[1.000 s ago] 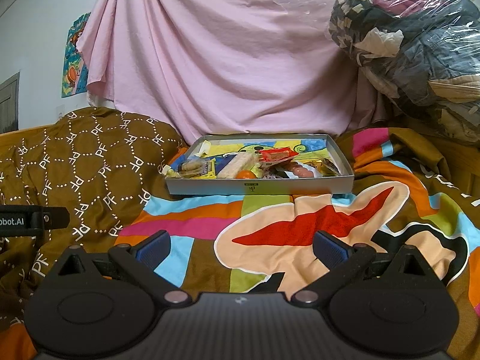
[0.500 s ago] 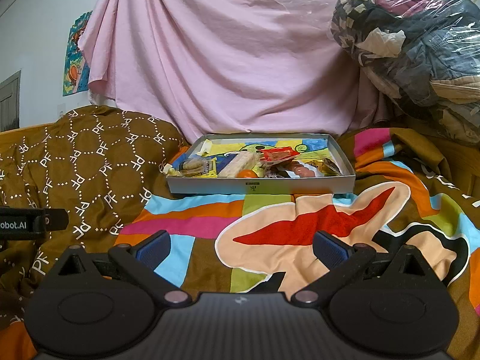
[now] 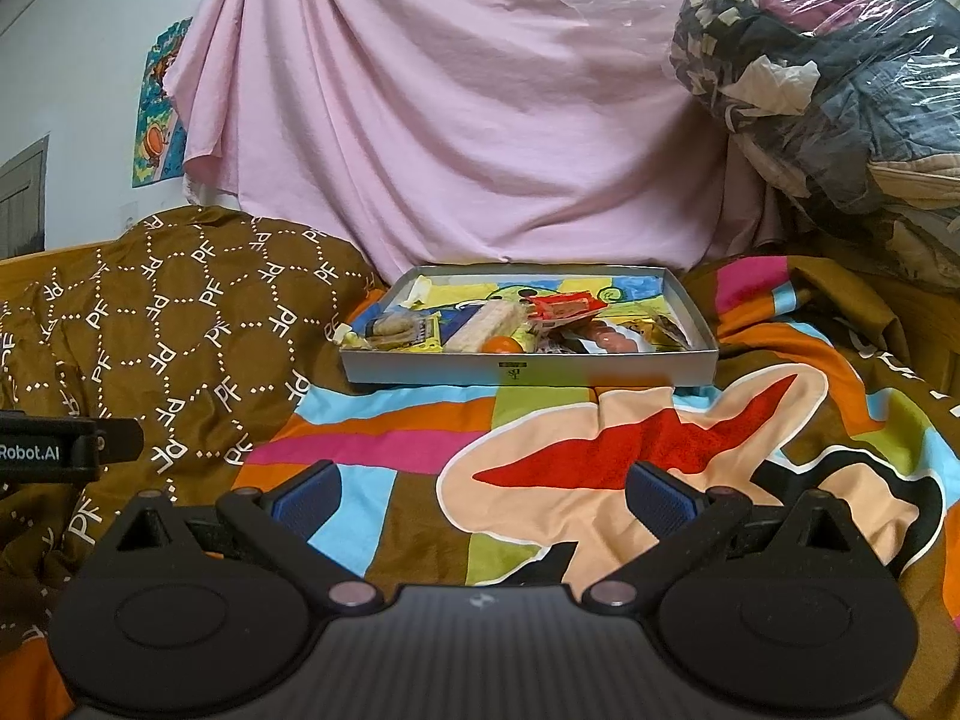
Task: Organize snacks
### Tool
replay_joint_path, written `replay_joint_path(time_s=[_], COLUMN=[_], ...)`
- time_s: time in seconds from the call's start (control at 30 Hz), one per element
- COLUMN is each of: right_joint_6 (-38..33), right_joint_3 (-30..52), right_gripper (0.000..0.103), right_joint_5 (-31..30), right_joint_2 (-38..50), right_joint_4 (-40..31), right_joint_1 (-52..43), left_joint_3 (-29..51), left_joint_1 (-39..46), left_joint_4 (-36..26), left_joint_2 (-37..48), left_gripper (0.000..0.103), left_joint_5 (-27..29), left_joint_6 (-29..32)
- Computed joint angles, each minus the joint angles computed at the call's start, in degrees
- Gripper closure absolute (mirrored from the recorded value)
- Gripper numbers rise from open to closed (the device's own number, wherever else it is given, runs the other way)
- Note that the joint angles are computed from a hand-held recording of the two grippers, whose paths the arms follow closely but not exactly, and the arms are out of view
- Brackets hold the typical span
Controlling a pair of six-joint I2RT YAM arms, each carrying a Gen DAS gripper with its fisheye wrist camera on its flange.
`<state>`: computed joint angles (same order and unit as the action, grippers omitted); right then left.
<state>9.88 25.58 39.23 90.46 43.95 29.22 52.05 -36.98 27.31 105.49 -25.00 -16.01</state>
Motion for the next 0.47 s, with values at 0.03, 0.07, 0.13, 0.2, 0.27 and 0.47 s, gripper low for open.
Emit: replay_joint_path(time_s=[0.03,0.07,0.13,0.2,0.27,0.47], right_joint_6=[0.0,0.0,-0.2,-0.3,-0.5,-1.0], right_joint_3=[0.1,0.1,0.1,0.1,-0.1,-0.2], right_gripper=[0.000,0.000,0.000,0.000,0.000,0.000], right_joint_5=[0.1,0.1,-0.1,-0.2,-0.3,-1.0], right_joint_2=[0.1,0.1,0.2,0.2,0.1,-0.2], right_joint_4=[0.0,0.0,0.0,0.1,0.2,0.1], right_joint_1=[0.0,0.0,0.0,0.0,0.0,-0.4], left_joint_3=[0.0,0.0,-0.1,-0.1,-0.2,-0.2], left_joint_1=[0.0,0.0,0.0,0.0,0.0,0.0], left_joint_4=[-0.1,-0.1,0.1,0.2,0.3,0.1], left_joint_2=[0.0,0.0,0.1,0.1,0.1,0.0], left_gripper=[0.001,0.001,0.001,0.001,0.001,0.001], left_joint_5=[0.0,0.1,0.1,0.1,0.0,0.2], left_joint_6=[0.0,0.0,0.1,0.2,0.3,0.2])
